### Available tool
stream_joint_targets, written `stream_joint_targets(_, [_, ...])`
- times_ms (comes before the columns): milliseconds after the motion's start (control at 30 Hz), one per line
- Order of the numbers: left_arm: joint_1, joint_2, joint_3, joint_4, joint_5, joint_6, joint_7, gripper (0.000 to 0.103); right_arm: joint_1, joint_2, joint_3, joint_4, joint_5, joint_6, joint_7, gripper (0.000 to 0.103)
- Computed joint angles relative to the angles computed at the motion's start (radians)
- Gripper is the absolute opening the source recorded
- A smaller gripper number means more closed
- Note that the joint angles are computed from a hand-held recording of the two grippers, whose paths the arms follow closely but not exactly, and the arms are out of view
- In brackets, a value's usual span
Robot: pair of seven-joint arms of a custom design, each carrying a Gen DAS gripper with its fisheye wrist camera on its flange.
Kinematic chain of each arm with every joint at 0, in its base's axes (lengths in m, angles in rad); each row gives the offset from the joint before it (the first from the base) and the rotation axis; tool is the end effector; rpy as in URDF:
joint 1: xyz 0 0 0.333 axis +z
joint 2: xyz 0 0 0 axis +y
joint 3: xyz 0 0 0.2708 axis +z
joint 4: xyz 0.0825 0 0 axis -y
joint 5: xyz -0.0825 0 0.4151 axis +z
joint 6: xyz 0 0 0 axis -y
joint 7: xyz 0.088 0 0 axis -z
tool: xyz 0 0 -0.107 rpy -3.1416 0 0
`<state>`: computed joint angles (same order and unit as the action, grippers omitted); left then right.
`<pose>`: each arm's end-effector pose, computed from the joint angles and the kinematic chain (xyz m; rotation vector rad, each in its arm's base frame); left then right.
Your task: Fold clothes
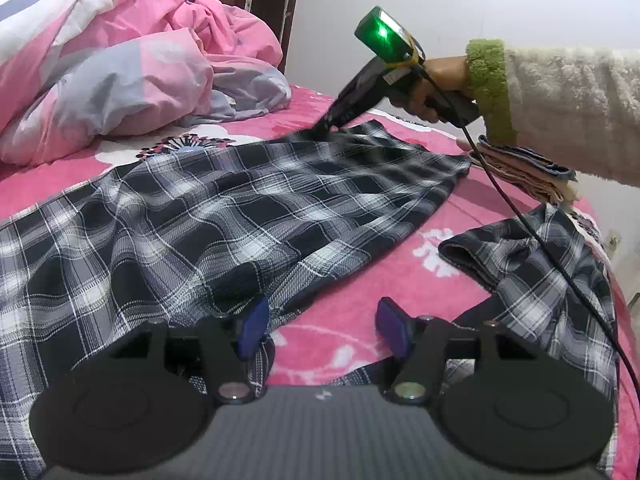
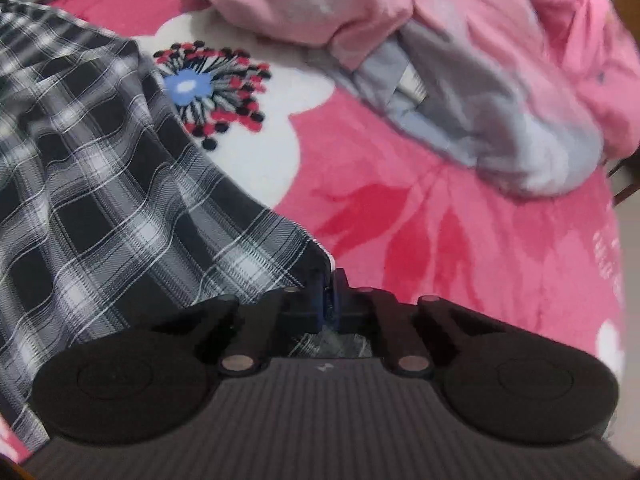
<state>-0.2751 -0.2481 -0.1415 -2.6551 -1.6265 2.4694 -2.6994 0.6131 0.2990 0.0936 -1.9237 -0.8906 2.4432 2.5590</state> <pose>0.4101 -0.1742 0.2592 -0.6644 2.6461 -1.4022 0.4948 0.4188 0.2973 -2.2678 1.5885 -0.8542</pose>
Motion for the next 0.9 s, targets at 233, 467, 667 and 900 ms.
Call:
stream_joint_targets(233, [-0.005,-0.007,-0.003,-0.008,-0.014,0.011,0.019,0.061,0.018,0.048,-0.030,0.058,-0.133,-0.089,0.112,0.002])
stream_joint_targets(467, [-0.002,-0.006,0.001,-0.007,-0.007,0.001,0.010,0.061,0.011,0.046,-0.073,0.007,-0.186,0.022,0.365,0.011])
stream_joint_targets(667, [-0.001,-0.006,0.002,-0.009,-0.005,-0.001,0.009,0.061,-0.027,-0.278,-0.073,-0.317,-0.400,0.018,1.004,0.058])
stream_joint_targets(900, [0.002,0.005,0.001,0.001,0.001,-0.007,0.001,0.062,-0.115,-0.433,-0.025,-0.506,-0.125,-0.020,1.089,0.061])
